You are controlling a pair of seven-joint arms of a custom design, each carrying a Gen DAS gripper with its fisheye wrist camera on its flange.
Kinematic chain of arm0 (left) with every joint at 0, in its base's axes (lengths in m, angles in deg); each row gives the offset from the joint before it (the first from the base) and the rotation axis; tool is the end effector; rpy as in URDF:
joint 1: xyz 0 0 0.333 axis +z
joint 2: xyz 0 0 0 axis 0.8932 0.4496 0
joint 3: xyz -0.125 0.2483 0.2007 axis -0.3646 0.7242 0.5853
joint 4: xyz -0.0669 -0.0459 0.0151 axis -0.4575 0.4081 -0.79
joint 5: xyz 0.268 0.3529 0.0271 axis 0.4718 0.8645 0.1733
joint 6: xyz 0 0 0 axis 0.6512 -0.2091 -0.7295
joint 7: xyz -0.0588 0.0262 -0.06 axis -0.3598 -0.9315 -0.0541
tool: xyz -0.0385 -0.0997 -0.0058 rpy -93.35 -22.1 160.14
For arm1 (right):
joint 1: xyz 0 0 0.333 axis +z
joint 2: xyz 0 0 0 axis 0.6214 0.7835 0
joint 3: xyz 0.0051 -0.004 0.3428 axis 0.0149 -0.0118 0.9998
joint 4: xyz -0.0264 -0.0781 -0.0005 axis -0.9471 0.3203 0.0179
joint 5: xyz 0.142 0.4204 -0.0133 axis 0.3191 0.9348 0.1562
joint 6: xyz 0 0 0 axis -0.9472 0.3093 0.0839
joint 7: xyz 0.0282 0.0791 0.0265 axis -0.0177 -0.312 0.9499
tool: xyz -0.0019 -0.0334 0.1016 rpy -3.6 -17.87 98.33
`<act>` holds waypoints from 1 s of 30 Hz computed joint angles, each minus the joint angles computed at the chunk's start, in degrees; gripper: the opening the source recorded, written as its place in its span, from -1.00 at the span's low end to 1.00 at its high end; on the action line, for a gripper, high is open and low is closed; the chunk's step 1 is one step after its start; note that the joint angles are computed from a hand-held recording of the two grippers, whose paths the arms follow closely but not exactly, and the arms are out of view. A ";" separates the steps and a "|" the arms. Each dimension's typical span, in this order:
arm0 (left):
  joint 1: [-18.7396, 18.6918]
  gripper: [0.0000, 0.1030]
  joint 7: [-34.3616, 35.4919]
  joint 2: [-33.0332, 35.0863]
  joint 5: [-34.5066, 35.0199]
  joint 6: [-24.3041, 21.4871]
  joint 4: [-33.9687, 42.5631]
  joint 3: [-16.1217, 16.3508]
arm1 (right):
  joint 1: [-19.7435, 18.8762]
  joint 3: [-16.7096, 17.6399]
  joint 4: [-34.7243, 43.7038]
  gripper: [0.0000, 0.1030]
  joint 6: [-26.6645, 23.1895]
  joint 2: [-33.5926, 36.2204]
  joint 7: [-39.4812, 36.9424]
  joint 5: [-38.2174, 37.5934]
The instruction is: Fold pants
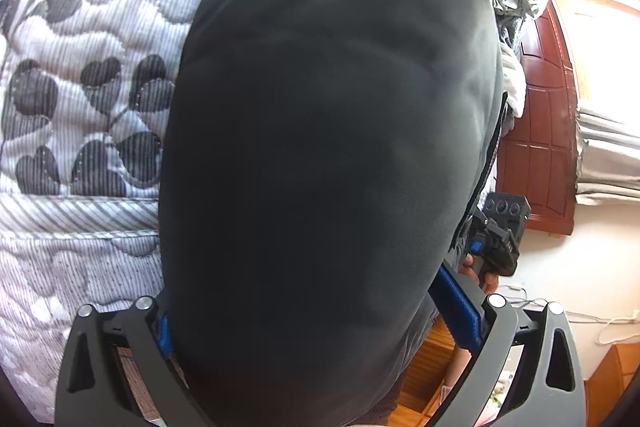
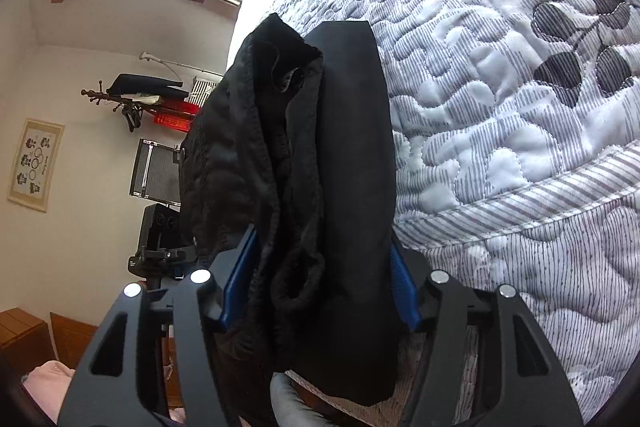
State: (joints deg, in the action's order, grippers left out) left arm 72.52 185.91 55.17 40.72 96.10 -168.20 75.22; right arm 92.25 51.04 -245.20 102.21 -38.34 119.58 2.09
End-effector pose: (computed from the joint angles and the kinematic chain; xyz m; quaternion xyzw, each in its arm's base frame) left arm 0.5659 0.0040 0.4673 0.5503 -0.7379 0.1938 0.3393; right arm 0.3352 0.2189 0.4621 -0.4409 0.7641 0.1274 0.4533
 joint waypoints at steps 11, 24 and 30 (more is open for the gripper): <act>0.76 0.05 -2.86 -1.62 -4.23 -0.31 0.90 0.77 | -10.46 12.07 7.09 -0.38 -5.78 2.49 0.16 -2.39; -0.07 -0.04 -2.13 2.43 -11.12 8.42 7.91 -0.17 | -6.76 2.89 25.53 -0.38 -10.12 15.78 -18.75 3.81; 0.57 -0.03 -3.22 8.82 -11.00 12.40 13.83 -1.50 | 1.76 -8.41 34.67 -0.38 -13.27 24.70 -35.61 19.35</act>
State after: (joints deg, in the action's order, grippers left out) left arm 73.08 182.68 63.99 29.72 108.50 -154.37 73.72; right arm 94.01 42.63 -210.53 88.94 -13.64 83.97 21.44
